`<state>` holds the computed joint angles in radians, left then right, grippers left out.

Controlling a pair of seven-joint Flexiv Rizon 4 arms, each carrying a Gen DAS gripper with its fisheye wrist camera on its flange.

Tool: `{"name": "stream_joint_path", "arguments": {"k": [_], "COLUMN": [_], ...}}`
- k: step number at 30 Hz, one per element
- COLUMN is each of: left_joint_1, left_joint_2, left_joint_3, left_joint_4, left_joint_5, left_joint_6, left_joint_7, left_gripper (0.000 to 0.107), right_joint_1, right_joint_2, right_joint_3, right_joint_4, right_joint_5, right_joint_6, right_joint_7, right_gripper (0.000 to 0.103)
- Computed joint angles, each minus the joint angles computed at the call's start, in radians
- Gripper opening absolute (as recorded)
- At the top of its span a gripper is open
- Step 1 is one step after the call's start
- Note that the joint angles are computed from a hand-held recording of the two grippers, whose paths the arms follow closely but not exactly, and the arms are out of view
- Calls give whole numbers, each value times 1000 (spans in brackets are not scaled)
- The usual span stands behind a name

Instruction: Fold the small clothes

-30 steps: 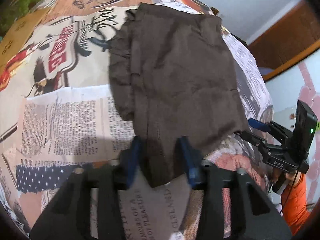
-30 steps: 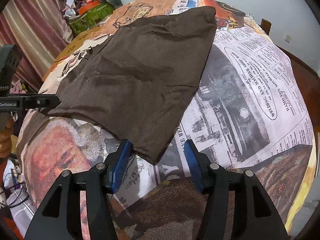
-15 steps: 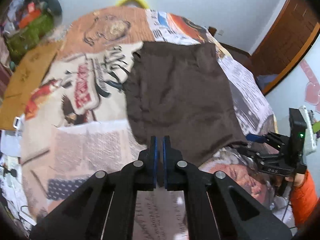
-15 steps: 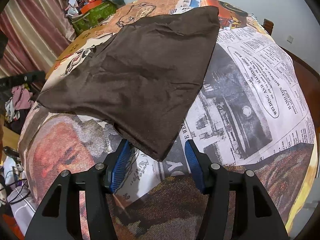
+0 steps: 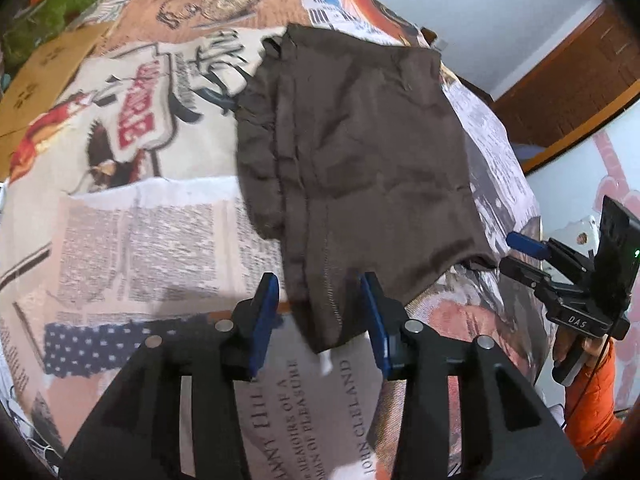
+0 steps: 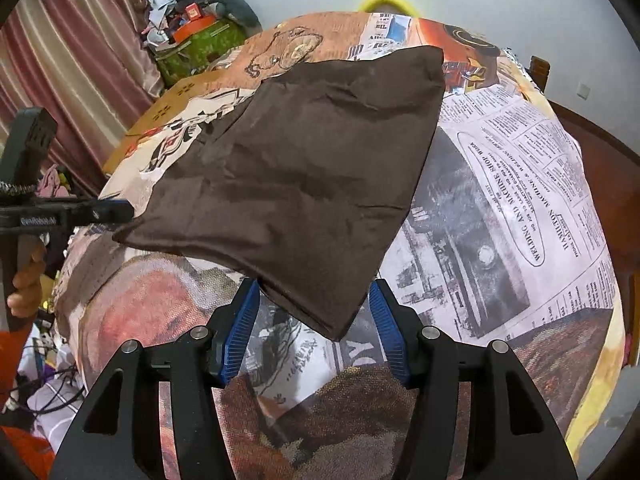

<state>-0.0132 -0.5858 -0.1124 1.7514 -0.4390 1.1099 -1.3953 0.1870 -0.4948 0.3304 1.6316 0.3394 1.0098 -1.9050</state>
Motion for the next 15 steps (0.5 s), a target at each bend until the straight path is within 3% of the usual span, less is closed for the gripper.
{"name": "stream_joint_path", "arguments": {"k": [3, 5, 13, 15], "left_joint_1": [-24, -30, -171, -152], "left_joint_2": [-10, -6, 44, 50], "left_joint_3": [12, 10, 190, 177], "left_joint_4": [2, 5, -12, -6], "left_joint_5": [38, 55, 300, 316], "left_joint_6": [31, 43, 192, 202], "left_joint_7": [14, 26, -126, -128], "left_gripper": [24, 7, 7, 7], "right_joint_1": [-1, 0, -6, -13], "right_joint_2": [0, 0, 0, -4], "right_joint_3": [2, 0, 2, 13], "right_joint_4": [0, 1, -11, -27], "right_joint_5": [7, 5, 16, 35], "right_joint_6": [-2, -6, -7, -17], "right_joint_7": [0, 1, 0, -9], "right_gripper": [53, 53, 53, 53]}}
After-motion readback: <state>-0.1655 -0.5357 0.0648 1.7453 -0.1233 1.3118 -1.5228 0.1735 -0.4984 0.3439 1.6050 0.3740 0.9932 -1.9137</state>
